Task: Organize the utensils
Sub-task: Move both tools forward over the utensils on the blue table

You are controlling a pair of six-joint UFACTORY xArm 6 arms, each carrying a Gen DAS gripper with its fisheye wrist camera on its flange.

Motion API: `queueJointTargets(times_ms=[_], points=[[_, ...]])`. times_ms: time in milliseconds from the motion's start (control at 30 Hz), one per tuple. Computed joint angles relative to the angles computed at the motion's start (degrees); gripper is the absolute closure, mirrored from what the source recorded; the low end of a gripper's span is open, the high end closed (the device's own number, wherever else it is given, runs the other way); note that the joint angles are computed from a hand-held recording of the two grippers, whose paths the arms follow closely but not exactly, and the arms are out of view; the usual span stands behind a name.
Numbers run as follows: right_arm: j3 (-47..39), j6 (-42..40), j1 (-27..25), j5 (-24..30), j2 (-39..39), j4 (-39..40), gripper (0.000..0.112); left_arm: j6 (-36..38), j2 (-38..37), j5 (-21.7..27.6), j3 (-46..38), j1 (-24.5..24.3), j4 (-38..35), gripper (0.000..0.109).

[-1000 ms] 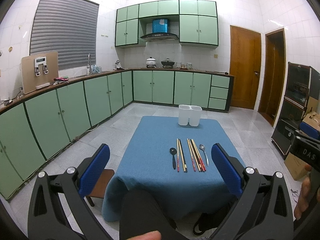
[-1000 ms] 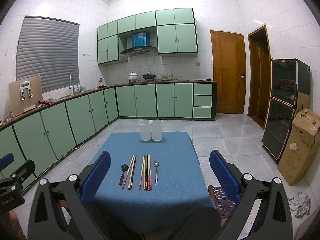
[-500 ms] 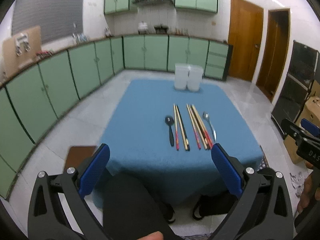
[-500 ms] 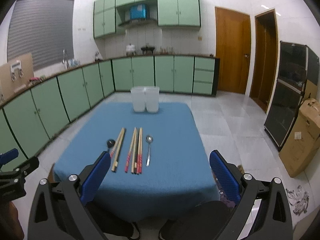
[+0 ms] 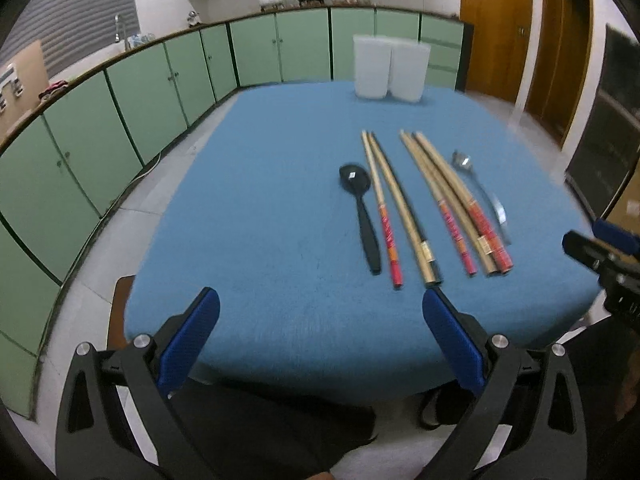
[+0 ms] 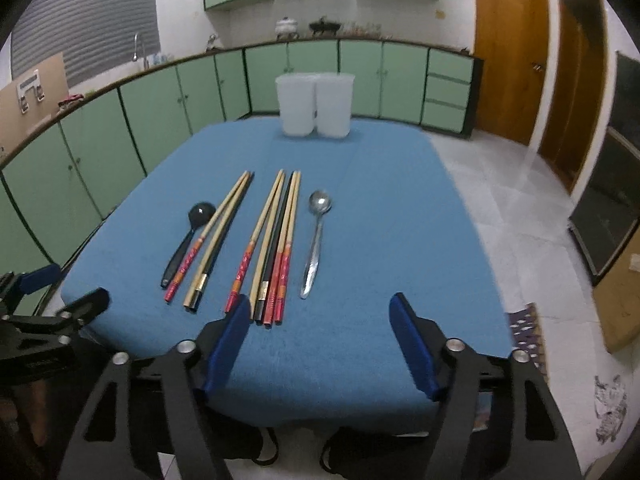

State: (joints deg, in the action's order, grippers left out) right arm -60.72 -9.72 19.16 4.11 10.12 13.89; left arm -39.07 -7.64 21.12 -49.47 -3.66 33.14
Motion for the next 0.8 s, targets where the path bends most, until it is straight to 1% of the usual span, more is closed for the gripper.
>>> queueJointTargets(times_ms=[33,100,200,233,300,467,533,600,667,700,733,767,800], points=[[-1.3,-2.2,0.0,0.3,1.2,2.3,0.05,0.5,1.0,0.3,-0.8,-0.1,-0.7,0.01],[-4.2,-8.9,0.4,0.7,4.1,9.7,0.055,1.3,3.1,0.1,-1.8,0.3,-1.5,0.01],[-7.4,-11.0,0.2,2.3,7.0,12.5,0.062,2.4,5.9,-0.4,-3.3,0.5,-2.7,0.01],[-8.3,-11.5,0.2,2.5,8.0,13.3,0.062,2.7,6.7,-0.5,-3.8,0.5,-2.8,0.01],[-9.5,-12.0,0.1,2.8,9.4,14.1,0.062,2.6,7.7,-0.3,-4.5,0.4,-2.2,0.01],[-12.5,-13.5,0.1,4.1,12.4,15.3,0.062,-1.2,9.5,0.8,-5.7,0.5,3.4,0.01],[-13.3,-13.4,0.0,4.7,13.2,14.7,0.062,-0.3,9.5,0.0,-5.6,1.0,1.6,0.01],[-13.3,-14.7,-0.1,4.9,13.3,15.8,0.062,3.7,9.3,-0.9,-5.3,1.2,-3.3,0.01],[-13.2,-14.8,0.0,4.6,13.3,15.6,0.062,6.9,9.1,-3.0,-4.8,1.5,-6.8,0.011],[-13.2,-14.8,0.0,4.7,13.2,15.7,0.062,7.1,8.4,-4.1,-4.1,1.8,-7.2,0.011],[-13.3,-15.3,0.0,4.8,13.2,16.5,0.062,5.5,8.6,-3.8,-4.5,1.8,-5.4,0.011],[-13.3,-15.7,0.0,4.8,13.2,17.0,0.062,2.6,9.0,-2.4,-5.2,1.7,-2.0,0.011],[-13.4,-15.6,0.0,4.8,13.3,16.9,0.062,1.5,9.5,-0.8,-5.9,1.5,-0.4,0.011]])
